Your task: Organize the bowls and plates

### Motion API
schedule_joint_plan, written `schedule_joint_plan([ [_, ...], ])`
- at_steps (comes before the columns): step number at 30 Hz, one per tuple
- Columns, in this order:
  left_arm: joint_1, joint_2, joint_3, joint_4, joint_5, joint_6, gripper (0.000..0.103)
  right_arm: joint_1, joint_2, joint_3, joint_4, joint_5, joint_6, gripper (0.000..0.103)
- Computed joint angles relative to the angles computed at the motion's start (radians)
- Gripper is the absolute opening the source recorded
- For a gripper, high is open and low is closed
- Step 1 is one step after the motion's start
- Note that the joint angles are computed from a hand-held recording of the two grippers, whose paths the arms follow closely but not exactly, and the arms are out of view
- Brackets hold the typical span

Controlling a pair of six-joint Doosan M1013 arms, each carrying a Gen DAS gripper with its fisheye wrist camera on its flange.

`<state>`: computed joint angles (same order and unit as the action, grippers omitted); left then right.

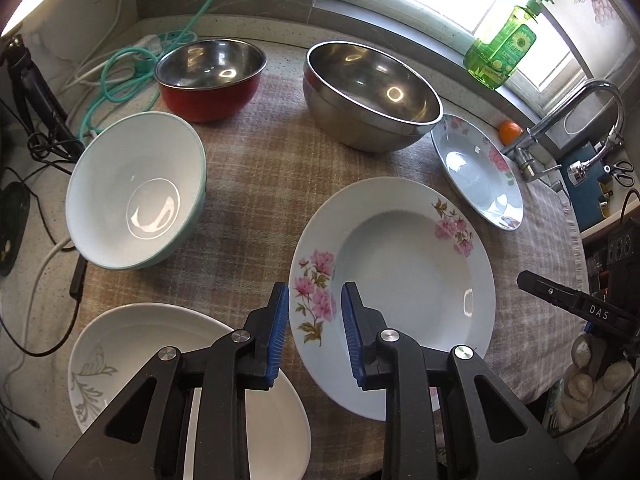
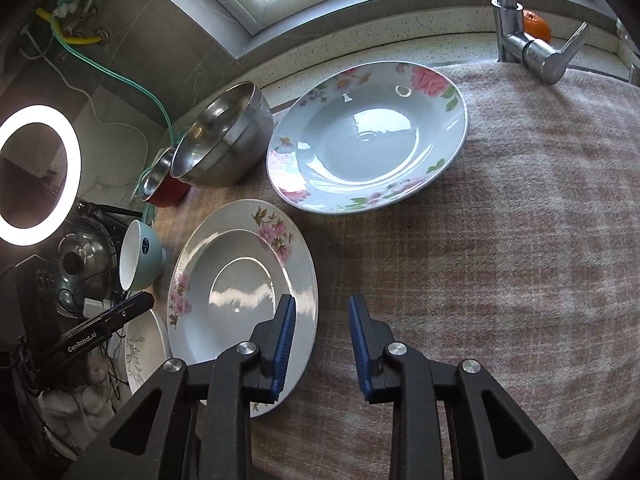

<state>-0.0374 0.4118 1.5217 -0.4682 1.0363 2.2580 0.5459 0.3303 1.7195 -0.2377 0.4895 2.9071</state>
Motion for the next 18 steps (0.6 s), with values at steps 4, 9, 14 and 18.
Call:
schedule_joint_plan([
  [4,0.001,0.020,-0.019,0.008,0.027,-0.022,0.025,-0.006,0.008,-0.003,0.029,-0.007,-0.024,0.022],
  [9,0.002,0.035,-0.034,0.006,0.059,-0.042,0.025,-0.012,0.018,-0.010,0.069,-0.013,-0.070,0.017],
  [14,0.002,0.047,-0.043,0.005,0.073,-0.056,0.025,-0.019,0.024,-0.012,0.110,-0.023,-0.099,0.015],
  [18,0.003,0.053,-0.047,0.005,0.079,-0.062,0.025,-0.026,0.026,-0.008,0.150,-0.035,-0.126,0.012],
])
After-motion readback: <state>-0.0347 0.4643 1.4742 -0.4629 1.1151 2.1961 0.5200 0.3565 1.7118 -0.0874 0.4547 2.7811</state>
